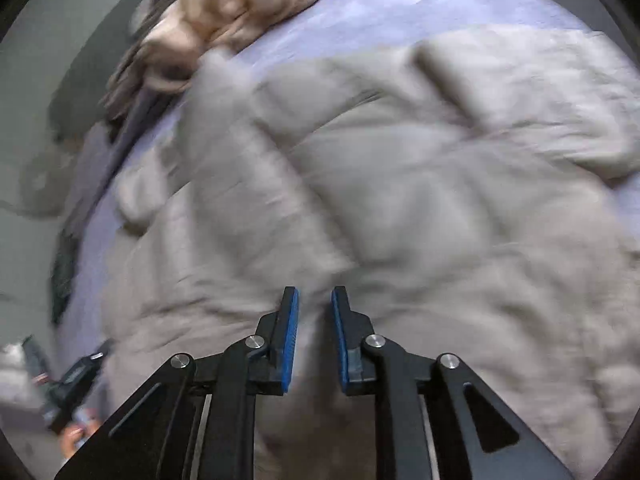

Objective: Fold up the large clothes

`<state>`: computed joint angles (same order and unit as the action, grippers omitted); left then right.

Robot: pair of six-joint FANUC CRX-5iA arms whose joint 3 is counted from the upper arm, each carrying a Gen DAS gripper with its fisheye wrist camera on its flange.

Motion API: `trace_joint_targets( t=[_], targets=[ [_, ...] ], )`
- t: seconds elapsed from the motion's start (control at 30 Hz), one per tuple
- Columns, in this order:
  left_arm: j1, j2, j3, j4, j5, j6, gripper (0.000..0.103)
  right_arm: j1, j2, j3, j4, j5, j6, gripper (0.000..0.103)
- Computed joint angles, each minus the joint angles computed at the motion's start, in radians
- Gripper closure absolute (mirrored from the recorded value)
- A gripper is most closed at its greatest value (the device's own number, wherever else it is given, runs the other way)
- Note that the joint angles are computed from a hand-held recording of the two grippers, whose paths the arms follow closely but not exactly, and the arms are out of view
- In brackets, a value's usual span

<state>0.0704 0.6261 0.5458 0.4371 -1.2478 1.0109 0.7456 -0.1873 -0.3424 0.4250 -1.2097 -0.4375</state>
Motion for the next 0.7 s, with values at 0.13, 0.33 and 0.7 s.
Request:
trace_joint_targets(
  t=[0.13, 0.33, 0.7],
  targets=[
    [0.018, -0.065, -0.049, 0.027, 0.05, -0.041, 0.083, 0.059, -0.089, -0.044, 0.092, -0.071, -0.057, 0.082],
    [0.021, -0.071, -0.051, 0.099, -0.03, -0.101, 0.083, -0.06, -0.147, -0.099, -0.022, 0.203, 0.073, 0.026],
    [-0.046, -0.089, -0.157, -0.005, 0.066, -0.112, 0.083, -0.046, -0.148, -0.118, -0.132, 0.236, 0.097, 0.095]
  ],
)
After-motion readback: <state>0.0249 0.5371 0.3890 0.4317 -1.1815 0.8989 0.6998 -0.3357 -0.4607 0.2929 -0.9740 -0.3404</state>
